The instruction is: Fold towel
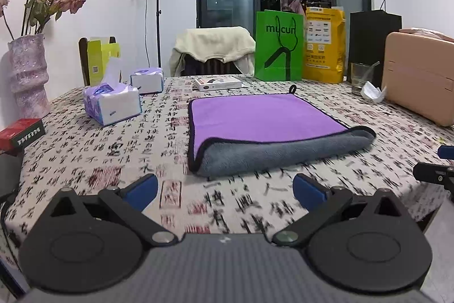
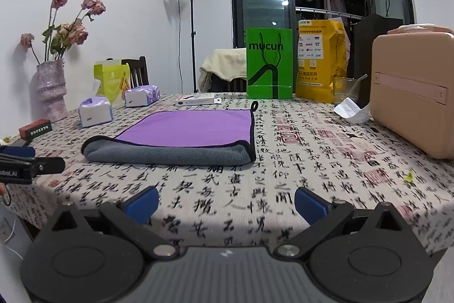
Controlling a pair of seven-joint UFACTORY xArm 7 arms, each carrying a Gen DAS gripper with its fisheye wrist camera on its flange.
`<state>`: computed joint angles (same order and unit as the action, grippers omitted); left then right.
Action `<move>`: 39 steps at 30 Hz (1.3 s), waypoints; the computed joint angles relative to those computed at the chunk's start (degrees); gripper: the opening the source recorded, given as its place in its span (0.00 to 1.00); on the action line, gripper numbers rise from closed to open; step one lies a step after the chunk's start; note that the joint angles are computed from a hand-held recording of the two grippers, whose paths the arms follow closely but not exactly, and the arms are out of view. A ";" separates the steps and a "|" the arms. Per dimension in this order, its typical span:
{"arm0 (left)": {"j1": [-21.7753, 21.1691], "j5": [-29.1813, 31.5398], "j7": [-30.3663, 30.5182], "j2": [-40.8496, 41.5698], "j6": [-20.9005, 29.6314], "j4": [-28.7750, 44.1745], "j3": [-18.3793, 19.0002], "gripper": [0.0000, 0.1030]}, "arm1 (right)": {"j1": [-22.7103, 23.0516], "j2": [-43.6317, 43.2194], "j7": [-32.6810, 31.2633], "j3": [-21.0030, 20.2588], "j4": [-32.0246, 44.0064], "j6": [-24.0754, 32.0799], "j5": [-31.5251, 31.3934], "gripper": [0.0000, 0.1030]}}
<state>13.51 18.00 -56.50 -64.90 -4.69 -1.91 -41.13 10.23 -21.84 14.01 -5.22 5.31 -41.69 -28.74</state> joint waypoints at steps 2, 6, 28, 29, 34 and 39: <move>5.54 0.32 0.94 2.99 -3.83 1.71 -1.89 1.00 | 0.18 2.68 0.02 0.17 2.56 0.16 -0.02 0.97; 15.83 -1.78 3.95 10.38 -10.43 5.56 -5.22 1.00 | -0.49 7.77 -0.25 1.38 7.69 0.17 -0.26 0.94; 22.68 -5.78 26.04 35.90 -17.78 13.98 -0.10 0.11 | -11.90 30.04 40.84 8.32 42.49 10.90 -42.23 0.35; 22.31 -6.48 26.68 35.61 -17.92 13.79 -0.10 0.09 | -11.79 30.03 40.70 8.36 42.53 11.30 -42.43 0.31; 23.57 -10.80 30.59 35.02 -18.34 14.26 -3.01 0.06 | -11.59 30.04 39.68 8.48 42.93 12.24 -43.04 0.06; 25.05 -14.51 34.32 37.27 -16.76 17.32 -4.24 0.06 | -11.85 31.26 42.27 8.48 46.75 12.65 -47.69 0.06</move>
